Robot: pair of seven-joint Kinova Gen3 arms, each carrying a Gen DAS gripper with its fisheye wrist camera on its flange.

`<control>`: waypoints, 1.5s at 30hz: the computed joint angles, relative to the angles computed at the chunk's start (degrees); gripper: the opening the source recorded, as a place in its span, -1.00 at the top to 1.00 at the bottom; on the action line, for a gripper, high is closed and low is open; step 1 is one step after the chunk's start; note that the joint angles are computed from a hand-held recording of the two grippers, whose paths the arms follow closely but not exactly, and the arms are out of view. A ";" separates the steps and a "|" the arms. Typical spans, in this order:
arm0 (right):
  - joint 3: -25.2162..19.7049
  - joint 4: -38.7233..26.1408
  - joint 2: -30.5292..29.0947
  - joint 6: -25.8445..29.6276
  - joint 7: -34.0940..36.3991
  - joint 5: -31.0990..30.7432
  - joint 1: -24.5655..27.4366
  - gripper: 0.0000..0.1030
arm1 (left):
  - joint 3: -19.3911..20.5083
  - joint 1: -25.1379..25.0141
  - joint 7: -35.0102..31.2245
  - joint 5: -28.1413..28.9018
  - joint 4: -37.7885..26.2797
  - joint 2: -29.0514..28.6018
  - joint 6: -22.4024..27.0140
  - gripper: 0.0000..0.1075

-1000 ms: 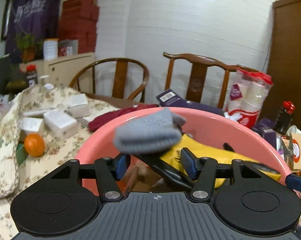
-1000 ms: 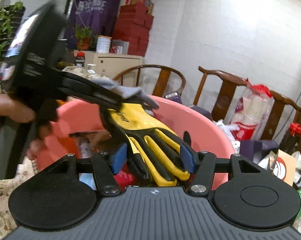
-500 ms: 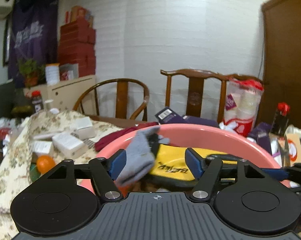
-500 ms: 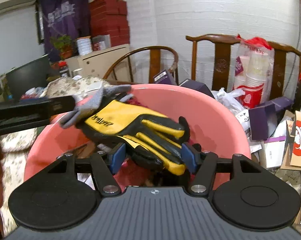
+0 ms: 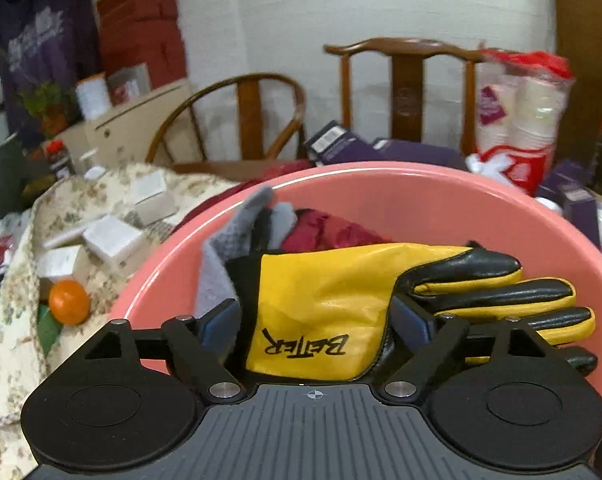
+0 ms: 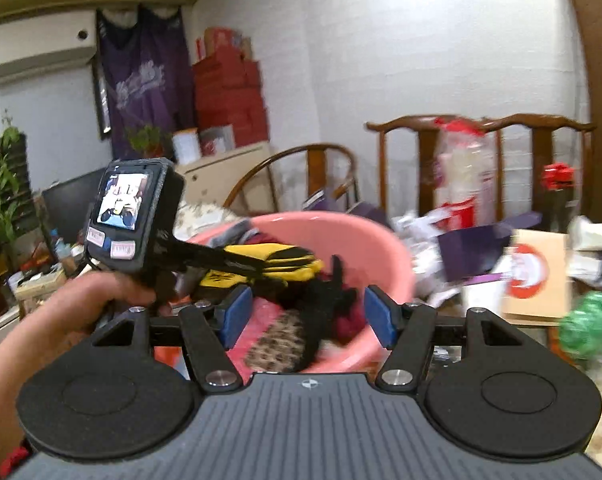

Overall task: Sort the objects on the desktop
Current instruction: 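Move both open tools back over the pile, then grasp the orange-strapped cardboard item with the right tool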

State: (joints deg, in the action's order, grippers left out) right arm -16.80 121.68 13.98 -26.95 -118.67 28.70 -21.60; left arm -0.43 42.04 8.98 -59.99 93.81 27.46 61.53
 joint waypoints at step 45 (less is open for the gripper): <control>5.64 -9.46 14.93 13.53 11.35 -19.18 6.75 -0.14 | -1.53 20.05 14.87 -27.33 -8.38 18.74 -4.85 -0.92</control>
